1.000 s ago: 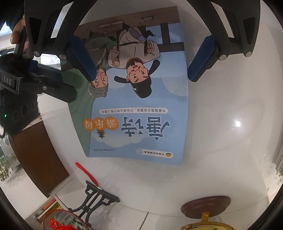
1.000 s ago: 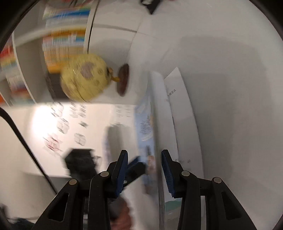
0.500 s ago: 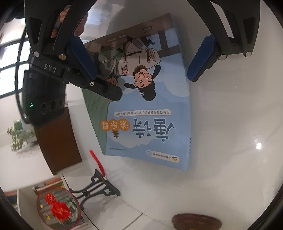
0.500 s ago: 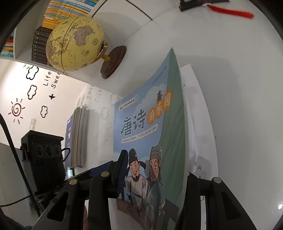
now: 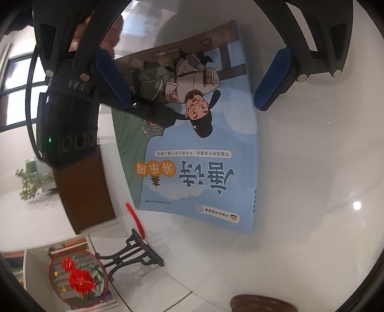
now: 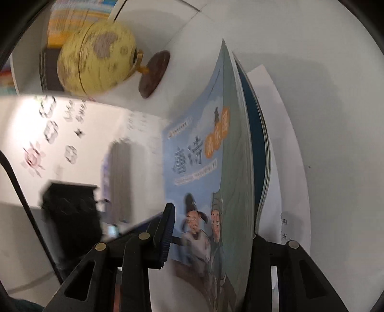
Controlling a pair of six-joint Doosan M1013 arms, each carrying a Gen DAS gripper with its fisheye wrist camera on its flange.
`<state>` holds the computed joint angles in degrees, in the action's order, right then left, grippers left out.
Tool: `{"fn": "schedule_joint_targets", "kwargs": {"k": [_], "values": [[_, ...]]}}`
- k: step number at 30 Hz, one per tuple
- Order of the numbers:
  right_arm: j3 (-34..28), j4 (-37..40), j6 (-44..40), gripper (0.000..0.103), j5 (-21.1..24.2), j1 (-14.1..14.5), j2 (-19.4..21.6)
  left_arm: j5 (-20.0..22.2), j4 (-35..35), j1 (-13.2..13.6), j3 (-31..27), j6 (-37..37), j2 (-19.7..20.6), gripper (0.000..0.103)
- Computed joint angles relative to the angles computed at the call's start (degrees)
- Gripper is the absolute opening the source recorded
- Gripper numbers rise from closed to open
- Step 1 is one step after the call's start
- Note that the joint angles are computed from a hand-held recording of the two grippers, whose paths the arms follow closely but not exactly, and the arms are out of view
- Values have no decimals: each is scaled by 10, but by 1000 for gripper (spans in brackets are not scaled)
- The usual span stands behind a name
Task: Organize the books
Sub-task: 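Close the right tool on the light blue book's edge and lift it, then raise the light blue book upright with the right tool and carry it to the stack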
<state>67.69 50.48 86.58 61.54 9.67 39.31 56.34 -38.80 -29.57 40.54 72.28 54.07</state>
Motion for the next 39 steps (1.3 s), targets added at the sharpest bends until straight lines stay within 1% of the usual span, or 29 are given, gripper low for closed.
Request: {"fn": "schedule_joint_targets", "kwargs": {"k": [3, 6, 12, 14, 15, 17, 18, 20, 24, 25, 26, 27, 28, 30, 34, 35, 36, 39], "values": [[-15, -73, -9, 36, -3, 13, -4, -15, -47, 7, 21, 17, -6, 102], [-20, -153, -26, 36, -20, 31, -12, -18, -53, 8, 22, 15, -6, 102], [5, -309, -75, 36, -108, 76, -37, -33, -28, 11, 9, -28, 0, 102], [18, -375, -87, 34, -131, 93, -43, -36, -14, 13, -8, -44, 9, 102], [23, -390, -95, 34, -137, 98, -43, -38, -10, 14, -16, -50, 13, 102], [46, -401, -109, 34, -178, 104, -53, -31, 3, 16, -41, -69, 26, 102], [52, -426, -104, 34, -194, 109, -56, -29, 3, 17, -50, -69, 30, 102], [64, -489, -99, 34, -220, 121, -62, -27, 10, 18, -63, -69, 38, 102], [107, -666, -75, 34, -301, 149, -78, -1, 5, 22, -112, -62, 63, 102], [114, -691, -69, 34, -311, 152, -79, 9, 9, 22, -130, -64, 72, 102], [113, -689, -74, 34, -311, 152, -79, 15, 14, 23, -143, -68, 79, 102], [106, -664, -86, 34, -305, 148, -75, 19, 15, 24, -147, -69, 80, 102], [102, -623, -102, 34, -296, 142, -74, 28, 14, 24, -158, -73, 85, 102], [77, -560, -117, 34, -263, 132, -62, 36, 8, 25, -157, -71, 85, 102], [32, -466, -112, 35, -186, 112, -45, 40, -13, 26, -107, -38, 59, 102], [26, -451, -109, 35, -174, 108, -42, 40, -30, 27, -90, -27, 51, 102], [18, -431, -106, 36, -160, 102, -37, 35, -61, 28, -59, -13, 37, 102], [2, -387, -101, 38, -132, 88, -28, 24, -116, 27, -9, 11, 17, 102]]}}
